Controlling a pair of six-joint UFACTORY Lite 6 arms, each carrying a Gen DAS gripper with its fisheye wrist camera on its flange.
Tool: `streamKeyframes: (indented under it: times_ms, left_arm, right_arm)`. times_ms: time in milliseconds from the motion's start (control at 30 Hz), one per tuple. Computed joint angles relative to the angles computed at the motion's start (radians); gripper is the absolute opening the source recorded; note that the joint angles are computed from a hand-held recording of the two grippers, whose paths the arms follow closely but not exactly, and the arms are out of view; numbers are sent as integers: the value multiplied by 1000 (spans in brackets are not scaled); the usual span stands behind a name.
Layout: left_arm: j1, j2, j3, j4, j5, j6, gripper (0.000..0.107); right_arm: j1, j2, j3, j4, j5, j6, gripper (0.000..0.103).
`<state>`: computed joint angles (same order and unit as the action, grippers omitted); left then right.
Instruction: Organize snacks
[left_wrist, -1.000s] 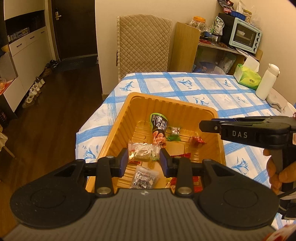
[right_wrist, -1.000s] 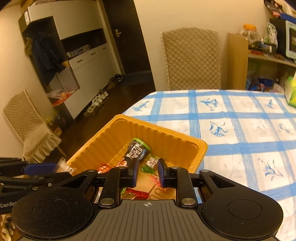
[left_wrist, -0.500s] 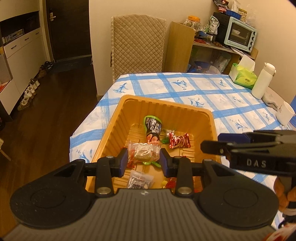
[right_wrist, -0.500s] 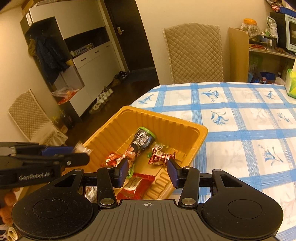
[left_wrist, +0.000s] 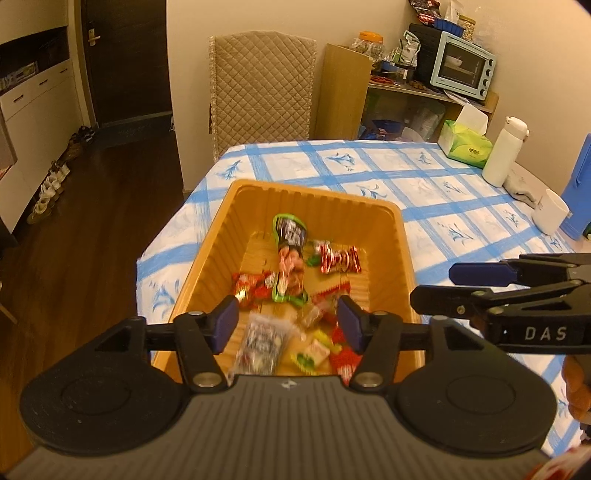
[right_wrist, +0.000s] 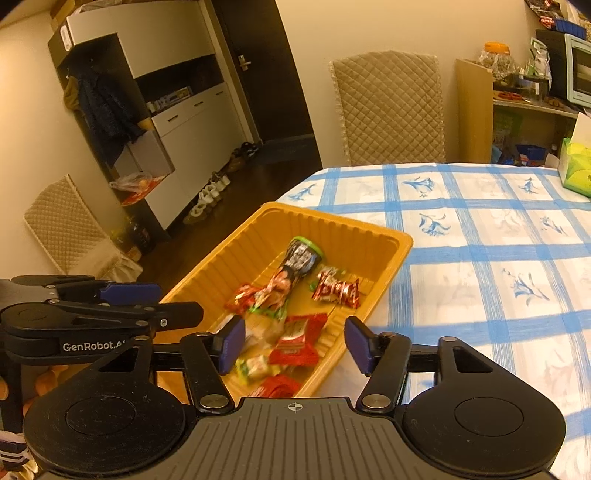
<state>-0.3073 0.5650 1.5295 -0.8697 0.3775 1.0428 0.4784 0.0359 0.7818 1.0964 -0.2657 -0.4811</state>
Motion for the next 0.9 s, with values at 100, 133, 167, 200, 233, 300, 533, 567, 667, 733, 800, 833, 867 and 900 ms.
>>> streamKeyframes:
  times_ms: [100, 133, 167, 200, 233, 300, 533, 567, 667, 733, 800, 833, 867, 900]
  left_arm:
    - [16, -80, -100, 5, -1, 2, 64]
    - [19, -107, -131, 14, -5, -5, 64]
    - [23, -134, -160, 20, -8, -10, 64]
    - [26, -162, -191, 27, -10, -18, 65]
    - [29, -189, -218, 36, -9, -28, 65]
    - [39, -244, -273, 19, -1, -12, 66]
    - [29, -455, -448, 114, 10, -167, 73]
    - [20, -490, -475, 152, 0, -218, 73]
    - [-16, -584, -548, 280, -19, -380, 73]
    - [-54, -633, -588, 388, -29, -516, 74]
    - [-103, -672, -622, 522, -38, -686, 74]
    - [-130, -690, -637, 597, -38, -781, 74]
    - [-158, -708, -652, 668, -35, -875, 74]
    - [-189, -723, -665, 734, -31, -966, 74]
  right_arm:
    - [52, -48, -28, 168, -19, -139, 70]
    - [70, -61, -33, 233, -29, -193, 71]
    - [89, -77, -41, 288, -42, -235, 74]
    - [108, -94, -49, 347, -54, -280, 77]
    - [125, -111, -58, 399, -64, -320, 78]
    - [162, -141, -71, 494, -90, -389, 79]
    - [286, -263, -124, 774, -202, -602, 81]
    - [298, -283, -138, 795, -210, -620, 81]
    - [338, -347, -180, 843, -243, -660, 82]
    - [355, -396, -218, 867, -255, -683, 82]
    - [371, -453, -258, 911, -267, -728, 82]
    - [380, -485, -279, 943, -275, -759, 82]
    - [391, -519, -298, 978, -288, -793, 82]
    - [402, -557, -322, 1004, -301, -817, 82]
